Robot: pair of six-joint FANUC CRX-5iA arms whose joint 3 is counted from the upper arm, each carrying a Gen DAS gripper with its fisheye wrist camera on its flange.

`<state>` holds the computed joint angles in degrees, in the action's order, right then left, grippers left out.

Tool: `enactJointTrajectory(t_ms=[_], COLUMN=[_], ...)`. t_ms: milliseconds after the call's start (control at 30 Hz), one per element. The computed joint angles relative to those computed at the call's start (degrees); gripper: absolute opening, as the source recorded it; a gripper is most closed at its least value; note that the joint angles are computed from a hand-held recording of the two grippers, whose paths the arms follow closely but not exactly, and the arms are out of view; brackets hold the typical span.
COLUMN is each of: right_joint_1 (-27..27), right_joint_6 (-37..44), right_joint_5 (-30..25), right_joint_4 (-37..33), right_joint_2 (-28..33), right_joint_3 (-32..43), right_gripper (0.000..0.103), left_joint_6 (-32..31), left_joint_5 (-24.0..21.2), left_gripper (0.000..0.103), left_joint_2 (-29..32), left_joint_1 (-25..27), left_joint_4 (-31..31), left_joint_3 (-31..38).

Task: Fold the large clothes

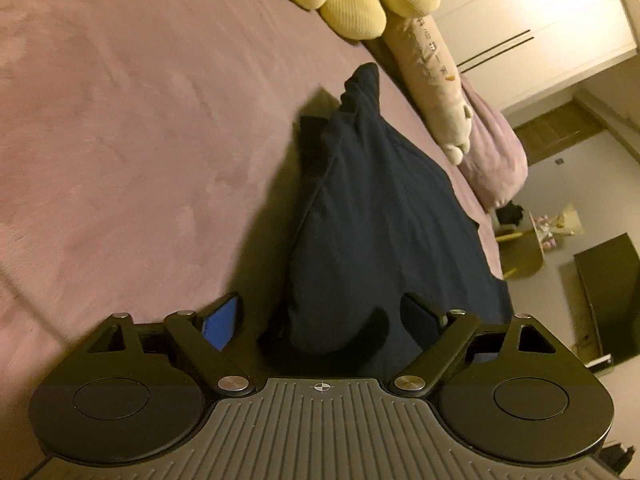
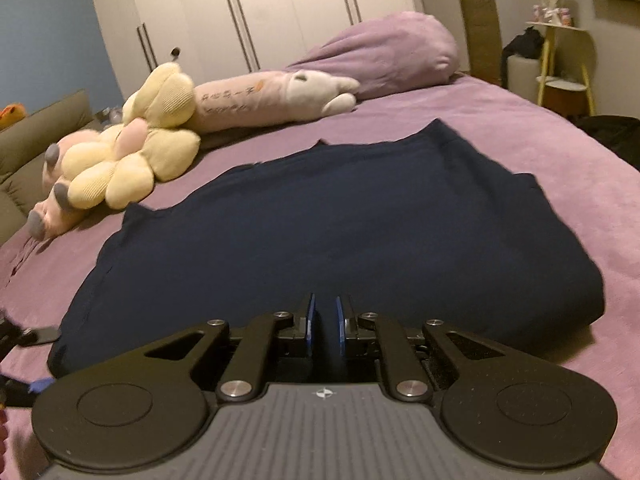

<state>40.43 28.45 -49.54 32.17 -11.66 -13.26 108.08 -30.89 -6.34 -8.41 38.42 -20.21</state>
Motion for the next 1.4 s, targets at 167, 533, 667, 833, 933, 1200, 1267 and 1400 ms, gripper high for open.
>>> enactJointTrajectory(t_ms=[167, 533, 667, 833, 933, 1200, 1267, 1400], right_joint_1=[0.7, 0.8, 1.1, 1.2, 0.3, 0.7, 0.3, -1.0], right_joint_6=[1.9, 7.4, 5.9, 6.8, 8.1, 3.8, 4.6, 6.1], right_joint_5=[-0.7, -0.5, 1.2, 0.7, 1.3, 2.6, 4.3, 4.5], right_joint_4=[-2.4, -4.8, -2.3, -1.2, -3.2, -0.9, -0.8, -5.0], right_joint_2=[1.5, 7.6, 9.7, 12.3, 12.8, 9.9, 9.6, 9.7], right_joint_3=[2.3, 8.0, 8.5, 8.4, 8.5, 4.9, 3.7, 5.2], right_gripper=[0.011, 0.011, 0.009, 0.005, 0.005, 0.004, 0.004, 0.004], left_joint_6=[-7.7, -18.8, -19.4, -17.8, -15.2, -12.0, -11.0, -9.9], left_joint_5=[0.5, -5.3, -5.0, -6.2, -6.8, -9.2, -10.0, -10.7], left_gripper=[0.068, 0.049, 0.04, 0.037, 0.037, 0.038, 0.038, 0.039], left_joint_2=[3.2, 10.8, 10.0, 10.6, 11.0, 12.3, 12.6, 12.8], left_joint_1=[0.5, 2.1, 2.1, 2.1, 1.9, 1.9, 1.9, 1.8], left_joint_4=[10.5, 18.2, 19.1, 15.9, 12.2, 7.2, 5.1, 3.6], left_joint_3=[-0.6, 5.0, 4.7, 8.1, 10.8, 14.8, 16.1, 17.7])
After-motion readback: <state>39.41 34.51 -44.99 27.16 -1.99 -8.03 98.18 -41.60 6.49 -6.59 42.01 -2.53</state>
